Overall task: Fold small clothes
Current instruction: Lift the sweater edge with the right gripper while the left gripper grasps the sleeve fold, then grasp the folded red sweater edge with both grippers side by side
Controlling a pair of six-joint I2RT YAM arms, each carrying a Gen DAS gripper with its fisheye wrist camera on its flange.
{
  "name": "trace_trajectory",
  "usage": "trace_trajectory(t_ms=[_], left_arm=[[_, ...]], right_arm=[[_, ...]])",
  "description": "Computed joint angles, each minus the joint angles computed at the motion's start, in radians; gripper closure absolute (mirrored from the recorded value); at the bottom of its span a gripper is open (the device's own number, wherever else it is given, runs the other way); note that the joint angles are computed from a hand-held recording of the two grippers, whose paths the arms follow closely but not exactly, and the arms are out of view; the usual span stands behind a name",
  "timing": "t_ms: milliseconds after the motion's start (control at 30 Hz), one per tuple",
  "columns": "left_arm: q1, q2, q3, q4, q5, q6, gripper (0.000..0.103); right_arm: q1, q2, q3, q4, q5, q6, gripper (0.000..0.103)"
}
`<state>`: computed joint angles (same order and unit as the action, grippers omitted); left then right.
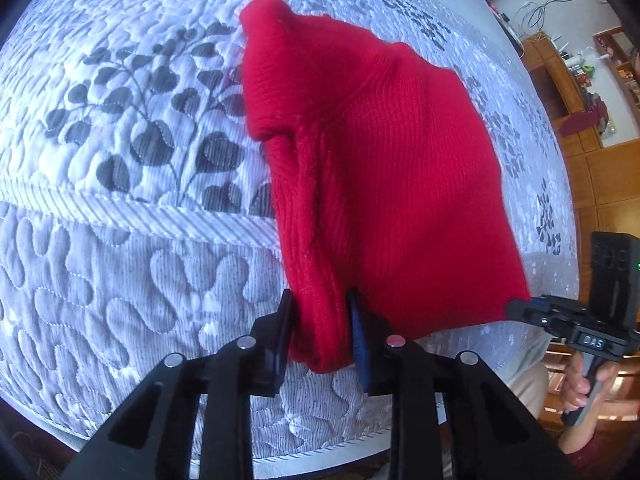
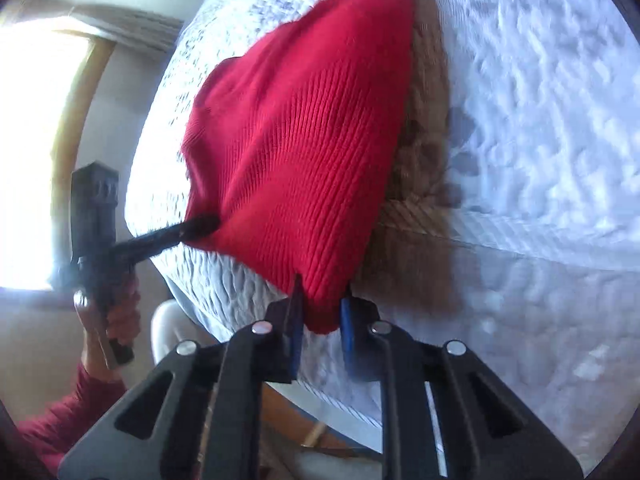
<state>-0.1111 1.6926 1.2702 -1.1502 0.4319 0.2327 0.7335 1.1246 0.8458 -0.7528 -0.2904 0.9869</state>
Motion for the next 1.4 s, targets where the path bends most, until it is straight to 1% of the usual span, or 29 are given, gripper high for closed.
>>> trace_trajectory(t_ms=[100,167,267,300,333,367,400,433,467,500,533,600,667,767,800,867,900,933,1033,1100,1167,1233,1267,1333,1367,1400], left_arm=[[0.004,-0.005,-0.043,0.033,0.000,0.002,0.074],[0.006,-0.006,-0.052,0.041,0.008,0.007,0.074],[0.012,-0.001,-0.038,0.019,0.023,0.023,0.072],[0.018,0.004,-0.024,0.001,0.024,0.032,0.068],[0.025,0.005,-0.003,-0.026,0.022,0.038,0.066],[0.038,0.008,0.022,-0.048,0.017,0.051,0.062],[0.053,0.009,0.049,-0.065,0.010,0.069,0.056],[0.069,0.009,0.084,-0.077,0.007,0.085,0.053],[0.084,0.014,0.118,-0.078,0.007,0.092,0.046],[0.081,0.026,0.154,-0.065,0.002,0.076,0.041],[0.081,0.046,0.186,-0.057,-0.007,0.065,0.039],[0.074,0.140,0.313,-0.052,-0.029,0.023,0.039],[0.052,0.273,0.476,-0.072,-0.031,-0.035,0.039],[0.018,0.462,0.723,-0.108,-0.070,-0.100,0.039],[0.004,0.519,0.801,-0.124,-0.090,-0.113,0.039],[-0.021,0.615,0.936,-0.152,-0.112,-0.137,0.039],[-0.033,0.665,1.011,-0.179,-0.111,-0.136,0.039],[-0.048,0.709,1.078,-0.206,-0.113,-0.134,0.039],[-0.089,0.780,1.188,-0.238,-0.110,-0.105,0.039],[-0.111,0.791,1.199,-0.224,-0.102,-0.085,0.039],[-0.118,0.828,1.262,-0.261,-0.073,-0.047,0.039],[-0.128,0.872,1.332,-0.306,-0.053,-0.017,0.040],[-0.134,0.869,1.320,-0.301,-0.058,0.004,0.041],[-0.145,0.828,1.234,-0.247,-0.080,0.023,0.068],[-0.147,0.831,1.235,-0.250,-0.071,0.026,0.082],[-0.151,0.815,1.202,-0.221,-0.078,0.014,0.088]], right_arm=[[0.006,0.068,-0.014,-0.025,-0.005,-0.040,0.091],[0.013,0.114,-0.015,0.000,0.007,-0.053,0.091],[0.020,0.129,0.012,-0.016,0.025,-0.080,0.089],[0.029,0.137,0.019,-0.011,0.027,-0.081,0.087],[0.022,0.132,0.029,-0.012,0.015,-0.089,0.080],[0.009,0.119,0.028,-0.016,0.002,-0.095,0.073],[-0.009,0.099,0.035,-0.034,-0.010,-0.108,0.069],[-0.029,0.079,0.045,-0.052,-0.013,-0.125,0.060],[-0.063,0.061,0.066,-0.079,-0.011,-0.152,0.055],[-0.094,0.055,0.083,-0.098,-0.014,-0.176,0.053],[-0.158,0.057,0.107,-0.117,-0.030,-0.220,0.047],[-0.273,0.099,0.167,-0.148,-0.057,-0.311,0.046],[-0.398,0.194,0.235,-0.143,-0.099,-0.402,0.046],[-0.511,0.359,0.339,-0.135,-0.153,-0.475,0.045],[-0.533,0.429,0.391,-0.144,-0.144,-0.502,0.045],[-0.536,0.515,0.443,-0.135,-0.125,-0.510,0.043],[-0.547,0.545,0.460,-0.127,-0.136,-0.514,0.043],[-0.565,0.585,0.479,-0.107,-0.177,-0.516,0.043],[-0.573,0.651,0.500,-0.063,-0.215,-0.517,0.043],[-0.567,0.691,0.525,-0.054,-0.216,-0.521,0.043],[-0.566,0.707,0.533,-0.054,-0.222,-0.526,0.043],[-0.568,0.727,0.539,-0.049,-0.224,-0.531,0.043],[-0.569,0.729,0.539,-0.045,-0.227,-0.531,0.043],[-0.571,0.729,0.533,-0.038,-0.232,-0.527,0.043],[-0.567,0.741,0.540,-0.030,-0.232,-0.522,0.046],[-0.567,0.741,0.538,-0.024,-0.234,-0.519,0.050]])
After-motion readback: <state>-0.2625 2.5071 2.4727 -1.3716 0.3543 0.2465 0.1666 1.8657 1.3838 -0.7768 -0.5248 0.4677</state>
